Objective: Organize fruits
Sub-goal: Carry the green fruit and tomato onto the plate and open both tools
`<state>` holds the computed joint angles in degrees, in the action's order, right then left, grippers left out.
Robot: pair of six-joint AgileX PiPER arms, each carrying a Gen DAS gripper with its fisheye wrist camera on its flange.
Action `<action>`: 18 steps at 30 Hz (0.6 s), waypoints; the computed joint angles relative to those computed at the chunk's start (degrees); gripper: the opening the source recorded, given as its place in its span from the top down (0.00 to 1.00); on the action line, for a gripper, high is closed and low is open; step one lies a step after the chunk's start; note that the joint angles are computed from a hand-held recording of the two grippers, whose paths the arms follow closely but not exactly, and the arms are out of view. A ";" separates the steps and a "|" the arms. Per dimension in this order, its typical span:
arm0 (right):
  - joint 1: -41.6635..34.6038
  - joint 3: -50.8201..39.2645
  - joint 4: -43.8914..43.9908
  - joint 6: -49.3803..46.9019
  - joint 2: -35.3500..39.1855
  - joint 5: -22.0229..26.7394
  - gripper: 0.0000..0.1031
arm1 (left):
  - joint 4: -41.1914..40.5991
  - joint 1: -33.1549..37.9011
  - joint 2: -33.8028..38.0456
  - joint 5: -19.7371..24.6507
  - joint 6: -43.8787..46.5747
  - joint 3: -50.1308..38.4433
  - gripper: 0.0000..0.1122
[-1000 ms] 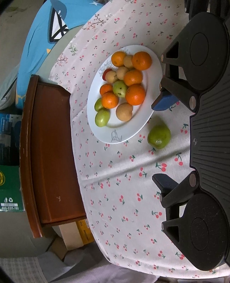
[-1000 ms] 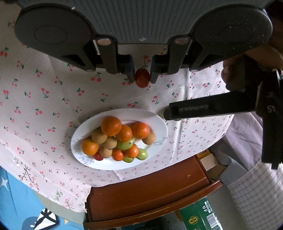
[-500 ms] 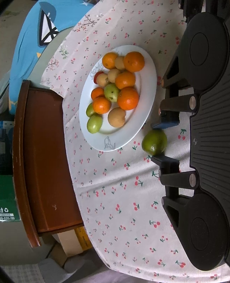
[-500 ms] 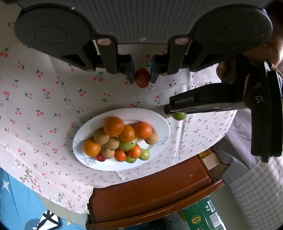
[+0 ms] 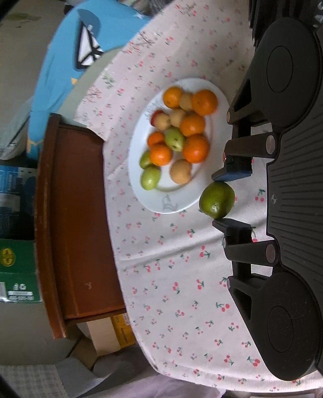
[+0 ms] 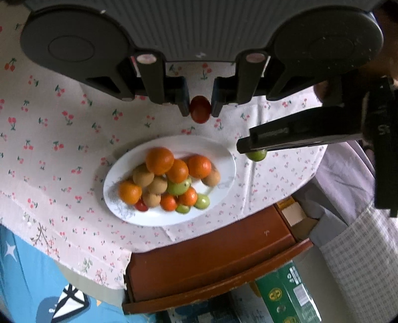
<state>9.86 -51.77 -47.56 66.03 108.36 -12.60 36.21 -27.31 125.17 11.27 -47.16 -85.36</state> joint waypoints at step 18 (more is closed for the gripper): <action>-5.22 -1.31 -11.01 12.18 -4.98 -3.48 0.83 | -28.35 2.15 -7.33 -1.12 25.76 2.14 0.74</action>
<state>4.64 -53.08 -58.57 78.20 103.38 -16.08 7.86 -25.16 117.84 10.15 -21.40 -83.23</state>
